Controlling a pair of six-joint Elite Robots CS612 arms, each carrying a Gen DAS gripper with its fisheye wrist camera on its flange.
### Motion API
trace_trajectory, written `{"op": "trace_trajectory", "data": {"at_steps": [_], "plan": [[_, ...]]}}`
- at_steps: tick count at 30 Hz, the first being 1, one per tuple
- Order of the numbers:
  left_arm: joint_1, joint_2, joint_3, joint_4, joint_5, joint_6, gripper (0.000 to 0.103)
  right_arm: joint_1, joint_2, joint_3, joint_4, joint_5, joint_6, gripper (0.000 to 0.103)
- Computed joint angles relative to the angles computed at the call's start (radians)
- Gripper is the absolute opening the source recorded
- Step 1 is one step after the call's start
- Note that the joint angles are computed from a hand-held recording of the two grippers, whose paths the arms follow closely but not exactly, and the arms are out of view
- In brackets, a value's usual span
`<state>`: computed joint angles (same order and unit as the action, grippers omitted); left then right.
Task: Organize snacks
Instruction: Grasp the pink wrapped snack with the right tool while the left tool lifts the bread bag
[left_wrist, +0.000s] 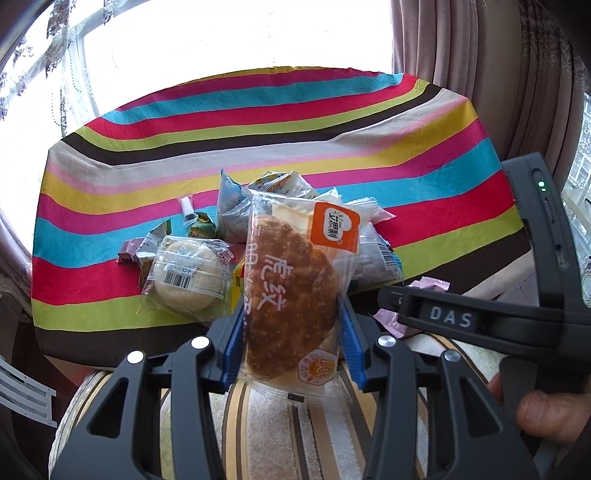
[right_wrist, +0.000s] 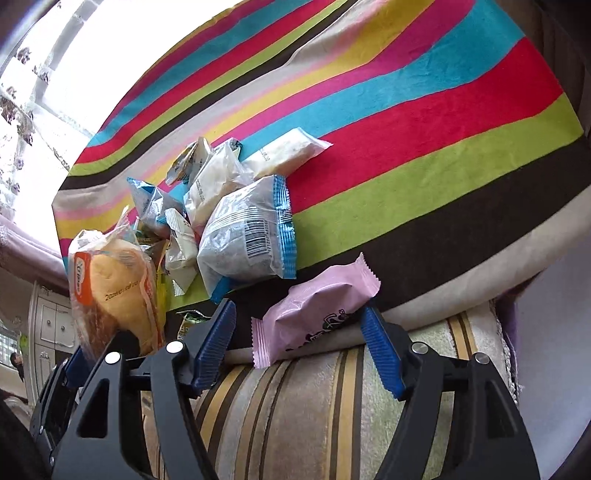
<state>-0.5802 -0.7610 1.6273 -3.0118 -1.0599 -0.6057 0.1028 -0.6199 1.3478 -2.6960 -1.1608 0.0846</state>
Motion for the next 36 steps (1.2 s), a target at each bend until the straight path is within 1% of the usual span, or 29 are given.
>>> {"op": "trace_trajectory", "data": {"at_steps": [3,4,5,6,9,11,16,18,20,22,26,29,31,36], "plan": [[0.005,-0.002,0.008,-0.017,-0.011,-0.018,0.046,0.017,0.005,-0.012,-0.005,-0.066,-0.025,0.065],[0.006,-0.001,0.009,-0.019,-0.015,-0.02,0.046,0.023,0.006,-0.016,-0.005,-0.091,-0.03,0.059],[0.006,-0.001,0.009,-0.02,-0.018,-0.02,0.046,0.028,0.008,-0.019,-0.011,-0.12,-0.029,0.046],[0.006,-0.001,0.009,-0.022,-0.019,-0.017,0.046,0.032,0.01,-0.022,-0.014,-0.144,-0.029,0.044],[0.003,-0.004,0.014,-0.033,-0.017,-0.008,0.046,0.032,0.01,-0.018,-0.022,-0.135,-0.04,0.039],[0.0,-0.006,0.016,-0.037,-0.015,-0.003,0.046,0.029,0.011,-0.018,-0.018,-0.106,-0.049,0.033],[-0.007,-0.008,0.017,-0.041,-0.015,0.009,0.046,0.006,-0.004,0.023,-0.053,-0.049,-0.05,0.031],[-0.009,-0.008,0.015,-0.039,-0.019,0.013,0.046,-0.01,-0.012,0.045,-0.084,-0.005,-0.046,0.031],[-0.012,-0.008,0.012,-0.041,-0.024,0.023,0.046,-0.021,-0.027,0.073,-0.132,-0.001,-0.042,0.031],[-0.014,-0.007,0.008,-0.048,-0.037,0.037,0.046,-0.036,-0.039,0.093,-0.155,0.014,-0.036,0.031],[-0.02,0.002,-0.013,-0.048,-0.084,0.075,0.046,-0.063,-0.058,0.129,-0.185,0.036,-0.011,0.03],[-0.023,0.012,-0.035,-0.053,-0.139,0.106,0.046,-0.088,-0.072,0.156,-0.212,0.049,0.016,0.03],[-0.03,0.023,-0.057,-0.051,-0.165,0.134,0.046,-0.108,-0.08,0.174,-0.228,0.049,0.033,0.03],[-0.043,0.057,-0.125,-0.04,-0.249,0.203,0.046,-0.155,-0.091,0.209,-0.261,0.024,0.075,0.03]]}}
